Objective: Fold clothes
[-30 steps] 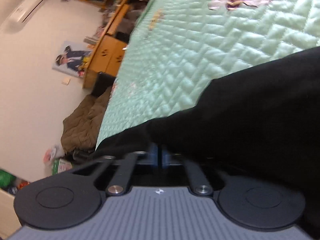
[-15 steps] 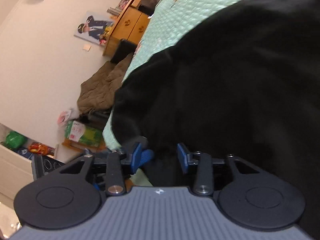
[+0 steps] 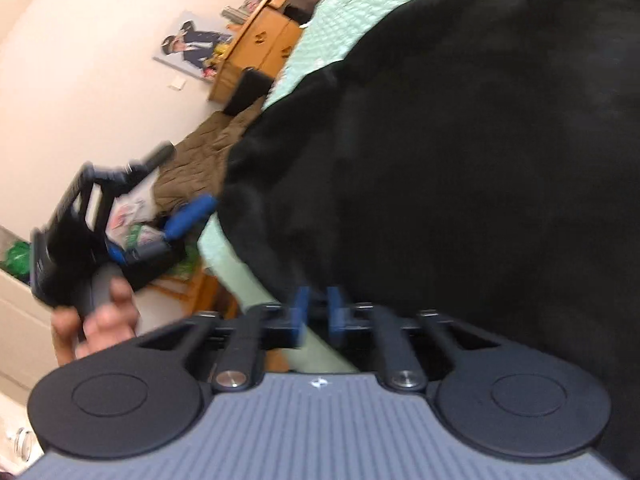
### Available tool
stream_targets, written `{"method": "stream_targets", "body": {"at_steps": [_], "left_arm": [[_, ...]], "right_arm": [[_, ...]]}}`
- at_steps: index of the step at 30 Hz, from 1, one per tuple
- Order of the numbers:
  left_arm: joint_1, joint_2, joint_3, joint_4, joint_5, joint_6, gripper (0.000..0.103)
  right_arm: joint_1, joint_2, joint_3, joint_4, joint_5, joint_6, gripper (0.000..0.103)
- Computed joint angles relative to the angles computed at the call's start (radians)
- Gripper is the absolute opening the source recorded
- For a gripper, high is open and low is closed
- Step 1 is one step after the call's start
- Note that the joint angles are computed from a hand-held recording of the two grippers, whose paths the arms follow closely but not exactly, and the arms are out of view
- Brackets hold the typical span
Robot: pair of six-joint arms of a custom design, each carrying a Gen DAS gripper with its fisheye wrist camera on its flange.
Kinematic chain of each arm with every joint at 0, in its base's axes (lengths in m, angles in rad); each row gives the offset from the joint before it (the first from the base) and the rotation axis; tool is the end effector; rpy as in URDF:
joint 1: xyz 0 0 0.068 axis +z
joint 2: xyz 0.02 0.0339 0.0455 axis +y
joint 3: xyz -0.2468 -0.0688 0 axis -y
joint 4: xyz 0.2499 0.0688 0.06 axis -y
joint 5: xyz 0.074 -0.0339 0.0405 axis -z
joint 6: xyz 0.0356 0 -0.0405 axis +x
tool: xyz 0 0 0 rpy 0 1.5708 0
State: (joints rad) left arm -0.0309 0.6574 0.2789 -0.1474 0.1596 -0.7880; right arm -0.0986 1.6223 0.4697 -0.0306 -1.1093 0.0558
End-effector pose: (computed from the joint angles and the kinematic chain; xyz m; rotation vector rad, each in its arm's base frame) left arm 0.1732 -0.0110 0.1729 -0.7047 2.0405 -0.6526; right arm 0.2250 0.0098 0.0728 -0.1043 2.3791 1.4543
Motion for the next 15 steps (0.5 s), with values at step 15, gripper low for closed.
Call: {"method": "stream_targets", "body": {"at_steps": [15], "left_arm": [[0.208,0.434,0.072,0.22,0.15,0.045,0.055]], "right_arm": [[-0.026,0.017,0.027,-0.131,0.018,-0.156,0.0]]}}
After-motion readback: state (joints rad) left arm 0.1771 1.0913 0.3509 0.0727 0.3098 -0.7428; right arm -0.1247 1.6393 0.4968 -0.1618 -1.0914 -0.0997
